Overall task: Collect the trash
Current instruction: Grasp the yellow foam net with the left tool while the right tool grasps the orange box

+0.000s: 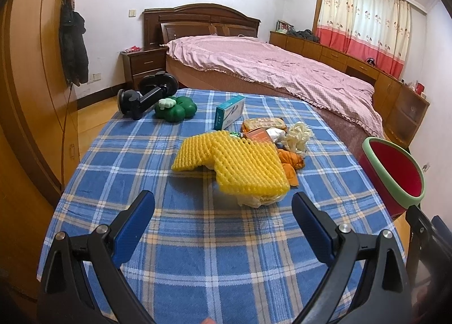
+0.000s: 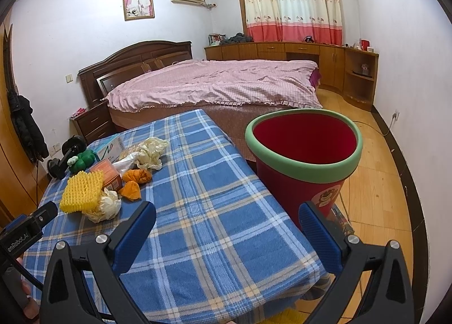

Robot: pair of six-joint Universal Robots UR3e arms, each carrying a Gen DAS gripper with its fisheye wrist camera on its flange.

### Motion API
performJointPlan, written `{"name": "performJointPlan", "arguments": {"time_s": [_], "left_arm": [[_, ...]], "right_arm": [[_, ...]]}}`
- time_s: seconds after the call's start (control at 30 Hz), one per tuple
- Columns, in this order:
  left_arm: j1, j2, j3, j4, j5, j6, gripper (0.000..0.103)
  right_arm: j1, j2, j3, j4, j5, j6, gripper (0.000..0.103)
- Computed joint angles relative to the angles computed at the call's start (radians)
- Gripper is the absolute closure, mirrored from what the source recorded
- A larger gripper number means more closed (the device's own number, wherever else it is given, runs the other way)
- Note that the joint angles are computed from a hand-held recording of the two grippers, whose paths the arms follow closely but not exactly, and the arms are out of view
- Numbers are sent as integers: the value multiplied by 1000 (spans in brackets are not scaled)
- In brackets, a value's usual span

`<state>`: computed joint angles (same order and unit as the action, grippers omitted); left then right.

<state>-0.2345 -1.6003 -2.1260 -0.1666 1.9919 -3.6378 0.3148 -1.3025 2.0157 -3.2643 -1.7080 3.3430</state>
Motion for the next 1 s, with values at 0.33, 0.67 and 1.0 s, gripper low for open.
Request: {"name": "performJointPlan", "arguments": {"time_s": [0.33, 0.67, 1.0], "left_arm": [[101, -78, 85, -17, -116, 97, 14], [212, -168, 136, -33, -276, 118, 37], [282, -132, 67, 41, -472, 137, 90]], "right_arm": [[-31, 24, -49, 51, 24, -9, 0], [-40, 59, -129, 151, 55, -33, 0], [-45, 94, -212, 226, 85, -58, 0]]}}
